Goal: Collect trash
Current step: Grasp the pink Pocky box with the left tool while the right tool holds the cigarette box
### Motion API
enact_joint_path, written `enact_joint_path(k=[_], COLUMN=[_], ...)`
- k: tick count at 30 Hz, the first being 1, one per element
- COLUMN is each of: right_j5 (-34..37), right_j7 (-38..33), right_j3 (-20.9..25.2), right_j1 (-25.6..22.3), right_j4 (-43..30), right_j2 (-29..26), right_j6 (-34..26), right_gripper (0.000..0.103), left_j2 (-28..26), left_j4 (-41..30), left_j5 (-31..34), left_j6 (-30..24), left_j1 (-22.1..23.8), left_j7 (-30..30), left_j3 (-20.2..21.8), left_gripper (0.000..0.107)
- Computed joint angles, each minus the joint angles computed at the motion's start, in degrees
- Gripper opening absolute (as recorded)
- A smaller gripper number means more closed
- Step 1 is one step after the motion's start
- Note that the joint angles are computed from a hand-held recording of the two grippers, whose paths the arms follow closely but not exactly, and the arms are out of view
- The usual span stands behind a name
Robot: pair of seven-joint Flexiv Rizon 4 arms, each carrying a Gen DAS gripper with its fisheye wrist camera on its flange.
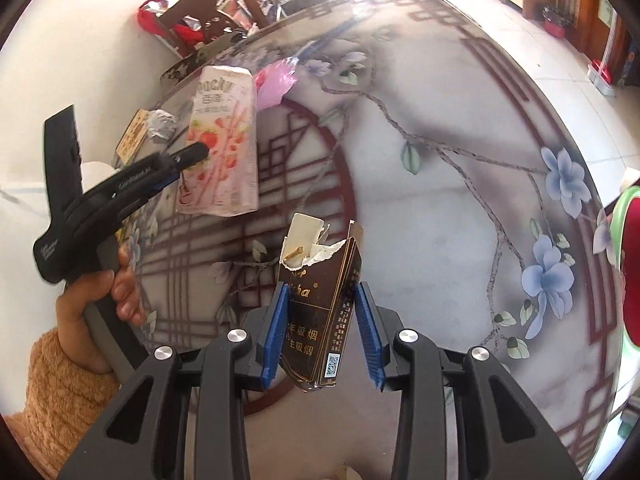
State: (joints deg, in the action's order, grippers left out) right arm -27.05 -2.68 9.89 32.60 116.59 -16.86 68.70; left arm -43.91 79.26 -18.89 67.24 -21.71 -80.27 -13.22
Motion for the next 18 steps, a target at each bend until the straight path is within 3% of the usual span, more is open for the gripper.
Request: enact_joint_path(k=[9, 18], right_j5=[-3.4, -12.6], right_j7=[0.4, 8.4], right_j3=[-0.5, 0.2], right_j1=[1.5, 1.9], right_j4=[0.1, 4.8], right_j2=[1.0, 7.1], right_j6=[1.6, -0.9], right_gripper=[0.034, 0.034], left_j2=[10.0, 17.3], left_j4=[15.8, 25.8], left_j5=[-6.2, -13.9], left_j6=[6.4, 7.6], left_j1=[4.4, 5.2], left_j7=[2.7, 7.7], left_j3=[-6.3, -10.6], left_gripper=[0.011, 0.011])
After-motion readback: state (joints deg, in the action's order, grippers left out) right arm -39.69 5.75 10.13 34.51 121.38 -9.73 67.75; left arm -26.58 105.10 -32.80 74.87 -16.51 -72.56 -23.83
